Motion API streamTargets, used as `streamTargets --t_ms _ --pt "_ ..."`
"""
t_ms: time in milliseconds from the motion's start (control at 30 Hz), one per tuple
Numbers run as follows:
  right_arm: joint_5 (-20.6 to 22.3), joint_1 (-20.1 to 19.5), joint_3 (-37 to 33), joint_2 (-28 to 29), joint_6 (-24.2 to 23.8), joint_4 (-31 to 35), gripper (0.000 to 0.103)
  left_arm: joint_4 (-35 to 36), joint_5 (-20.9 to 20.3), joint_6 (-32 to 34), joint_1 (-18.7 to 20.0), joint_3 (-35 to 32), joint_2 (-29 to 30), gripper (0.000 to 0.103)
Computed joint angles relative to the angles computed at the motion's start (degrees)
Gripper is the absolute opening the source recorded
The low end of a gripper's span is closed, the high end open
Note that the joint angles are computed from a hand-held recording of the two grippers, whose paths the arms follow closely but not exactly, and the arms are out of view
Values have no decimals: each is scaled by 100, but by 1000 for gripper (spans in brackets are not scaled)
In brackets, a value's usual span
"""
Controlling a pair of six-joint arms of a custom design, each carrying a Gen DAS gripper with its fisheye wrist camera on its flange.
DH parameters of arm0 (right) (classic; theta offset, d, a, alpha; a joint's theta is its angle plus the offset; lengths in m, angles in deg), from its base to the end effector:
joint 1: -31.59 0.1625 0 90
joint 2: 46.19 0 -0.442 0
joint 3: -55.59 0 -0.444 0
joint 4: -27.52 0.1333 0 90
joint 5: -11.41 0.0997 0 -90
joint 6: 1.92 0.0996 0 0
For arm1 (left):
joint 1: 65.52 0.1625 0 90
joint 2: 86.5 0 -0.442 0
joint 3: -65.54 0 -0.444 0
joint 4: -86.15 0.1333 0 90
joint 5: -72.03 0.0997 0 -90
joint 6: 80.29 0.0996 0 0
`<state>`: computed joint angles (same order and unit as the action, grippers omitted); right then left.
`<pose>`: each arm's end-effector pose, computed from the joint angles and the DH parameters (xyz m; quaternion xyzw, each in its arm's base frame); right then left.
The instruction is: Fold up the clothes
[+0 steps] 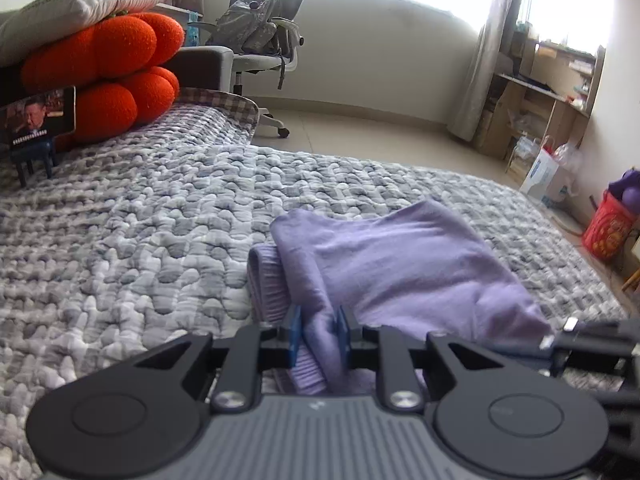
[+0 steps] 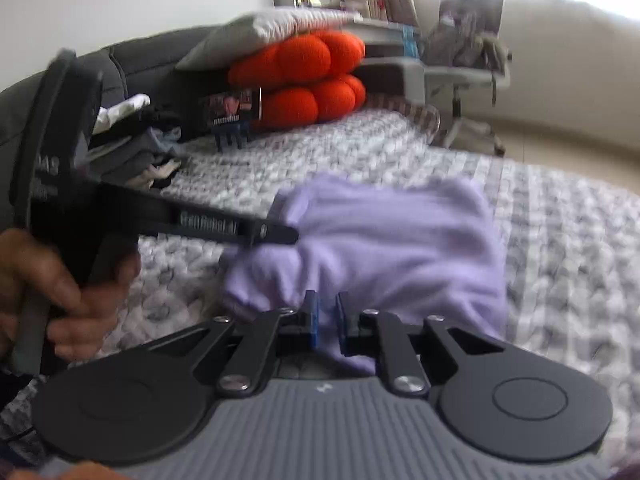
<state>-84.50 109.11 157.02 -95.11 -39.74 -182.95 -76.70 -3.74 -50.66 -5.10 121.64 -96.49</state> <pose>-0.0290 -0.7002 0.1986 0.1535 -0.8143 0.4871 0.2759 -0.2950 -0.8394 -0.1222 0.4520 0.8535 -0.2294 0.1206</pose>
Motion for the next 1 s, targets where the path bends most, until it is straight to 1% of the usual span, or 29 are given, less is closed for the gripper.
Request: streamTargets --t_ms 133,233,300,367,433,533,633,700,733,767,800,900,1000 --pt "-8 -6 -224 84 262 -140 16 -86 79 41 -11 34 4 21" --pt "-270 12 -434 174 283 80 16 -149 103 33 -6 52 7 21" --pt "-427 4 -526 212 297 252 14 -224 143 82 -9 99 -2 21" --pt "-370 -28 -487 180 256 218 13 -243 149 84 -5 118 -11 21" --pt "-495 -32 -456 166 231 5 13 -221 131 37 5 124 -27 21" --pt "-567 -122 -354 53 393 -154 13 -248 113 23 17 160 -50 21" --pt "-652 -231 -252 -65 540 -311 10 -290 112 23 17 201 -66 21" --pt "-981 -243 -282 -44 587 -498 23 -301 127 34 10 208 -68 21" --pt "-1089 -259 -281 -56 657 -527 28 -307 138 44 5 212 -69 21" --pt "-1111 -284 -258 -98 776 -480 26 -313 149 54 0 216 -70 21" --pt "-1017 -315 -201 -149 865 -459 26 -325 163 67 -5 220 -68 21" --pt "-974 -280 -128 -138 648 -644 27 -363 202 89 -16 226 -58 21" --pt "-663 -280 -13 -167 651 -863 27 -317 179 45 -5 198 -58 21"
